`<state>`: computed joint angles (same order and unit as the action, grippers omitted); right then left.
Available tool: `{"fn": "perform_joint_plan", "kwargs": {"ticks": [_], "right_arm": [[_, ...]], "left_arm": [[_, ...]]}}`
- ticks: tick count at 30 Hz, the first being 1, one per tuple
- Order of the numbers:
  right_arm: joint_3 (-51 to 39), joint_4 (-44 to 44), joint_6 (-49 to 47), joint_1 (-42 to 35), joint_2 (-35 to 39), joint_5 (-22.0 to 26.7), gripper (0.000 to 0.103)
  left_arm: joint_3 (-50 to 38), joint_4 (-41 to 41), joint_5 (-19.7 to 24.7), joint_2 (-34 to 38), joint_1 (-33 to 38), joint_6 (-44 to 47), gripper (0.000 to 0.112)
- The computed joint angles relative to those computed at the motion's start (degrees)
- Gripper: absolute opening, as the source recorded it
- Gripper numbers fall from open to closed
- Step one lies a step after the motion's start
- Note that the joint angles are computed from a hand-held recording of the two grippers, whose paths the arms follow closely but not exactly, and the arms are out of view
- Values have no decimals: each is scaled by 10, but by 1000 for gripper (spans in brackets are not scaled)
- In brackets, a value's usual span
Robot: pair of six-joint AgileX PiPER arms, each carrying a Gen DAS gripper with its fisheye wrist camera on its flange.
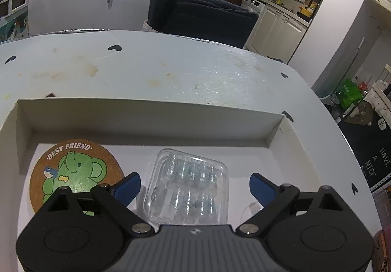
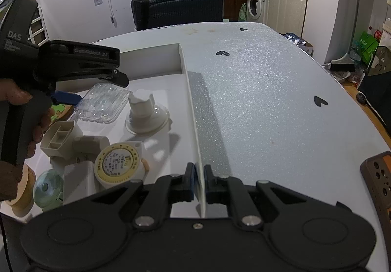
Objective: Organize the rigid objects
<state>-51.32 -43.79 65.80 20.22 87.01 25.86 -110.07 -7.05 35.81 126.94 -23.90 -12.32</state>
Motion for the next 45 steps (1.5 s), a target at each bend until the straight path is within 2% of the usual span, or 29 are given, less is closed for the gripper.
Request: {"fn": "perform_joint_plan", "kwargs": {"ticks": [5,14,21,24,27,28,32,37,40,45], "right_arm": [[-1,3,-7,1,0,2,9],[-9,15,-20,3,3,10,9],[-28,42,-46,3,10,31,10],[-36,28,-25,13,15,52,10],[-35,15,-9,26,8,62,14],[-37,10,-2,32,5,69,19],[-46,-23,35,64,-8,108,26],[-52,-59,71,103,-37,151,30],[-55,-75,84,128,-56,174,36],[-60,-102,105,189,-91,222,42]], "left_arm": [[52,-53,-13,-49,8,80,100],[205,-118,-66,-185,37,223,103],[301,-199,-84,-260,79,330,103],[335,-219,-96,-288,97,367,103],[365,-254,-103,-314,119,411,103],[374,-272,-100,-323,129,430,103],[409,-304,-107,-359,155,480,103],[453,-369,-102,-406,196,556,103],[479,-403,-97,-434,217,592,103],[519,-437,-93,-478,242,623,103]]}}
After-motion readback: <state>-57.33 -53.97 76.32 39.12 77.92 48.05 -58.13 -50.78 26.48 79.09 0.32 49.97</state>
